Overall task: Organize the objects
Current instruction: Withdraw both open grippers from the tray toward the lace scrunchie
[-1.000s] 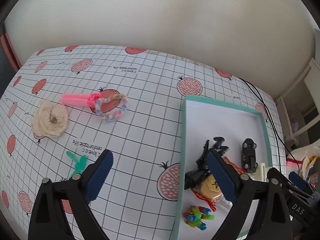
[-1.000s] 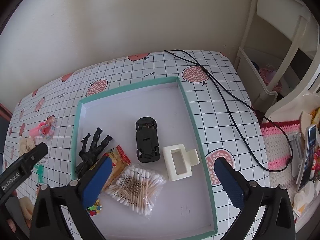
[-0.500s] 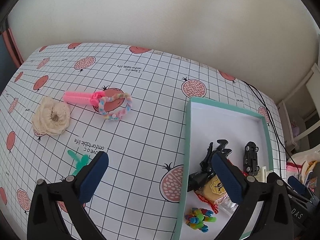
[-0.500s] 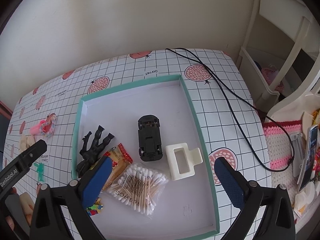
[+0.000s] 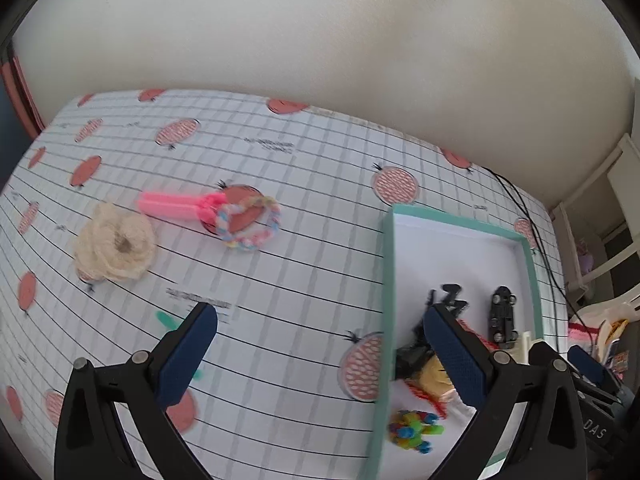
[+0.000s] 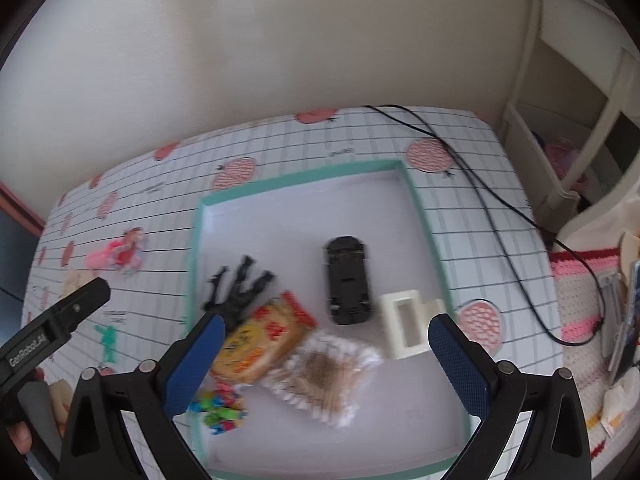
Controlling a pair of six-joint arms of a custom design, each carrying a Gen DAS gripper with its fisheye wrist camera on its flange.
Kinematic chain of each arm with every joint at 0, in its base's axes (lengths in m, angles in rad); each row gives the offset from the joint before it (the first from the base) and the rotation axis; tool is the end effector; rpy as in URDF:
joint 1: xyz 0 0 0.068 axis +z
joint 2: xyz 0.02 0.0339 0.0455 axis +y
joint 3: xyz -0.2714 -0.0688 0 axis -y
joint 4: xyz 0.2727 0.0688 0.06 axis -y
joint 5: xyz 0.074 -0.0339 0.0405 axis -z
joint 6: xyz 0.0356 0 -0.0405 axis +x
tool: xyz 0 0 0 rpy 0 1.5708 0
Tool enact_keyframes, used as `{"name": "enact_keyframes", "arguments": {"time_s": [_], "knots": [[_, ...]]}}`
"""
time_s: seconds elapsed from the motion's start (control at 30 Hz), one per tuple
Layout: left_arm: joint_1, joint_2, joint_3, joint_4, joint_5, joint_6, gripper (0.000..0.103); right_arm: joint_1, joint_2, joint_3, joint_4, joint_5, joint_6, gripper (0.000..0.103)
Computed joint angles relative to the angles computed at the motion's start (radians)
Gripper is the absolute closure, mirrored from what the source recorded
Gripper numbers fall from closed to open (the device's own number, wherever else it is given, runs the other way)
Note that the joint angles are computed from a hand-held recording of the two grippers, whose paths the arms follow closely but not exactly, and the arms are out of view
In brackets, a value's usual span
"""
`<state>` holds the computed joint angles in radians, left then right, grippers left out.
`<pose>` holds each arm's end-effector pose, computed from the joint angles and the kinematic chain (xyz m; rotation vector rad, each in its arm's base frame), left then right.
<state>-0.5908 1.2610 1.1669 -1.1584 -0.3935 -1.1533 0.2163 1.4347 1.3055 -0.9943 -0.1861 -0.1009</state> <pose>0.2134 -0.1267 0.3046 -0.8137 2.5123 0.0141 0.2999 0.0726 0.3085 -0.4816 2.6492 0.2861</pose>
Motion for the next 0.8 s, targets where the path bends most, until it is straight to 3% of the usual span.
{"name": "enact_keyframes", "arguments": {"time_s": [0.37, 0.8], "knots": [[0.26, -0.276, -0.098, -0.114, 0.029, 0.137, 0.0, 0.209, -0.038, 0.005, 0.024, 0.028, 0.123, 0.0], [0.857, -0.542, -0.226, -0.142, 0.231, 0.529, 0.0, 0.491, 0.003, 0.007, 0.073, 0.105, 0.24, 0.0]]}}
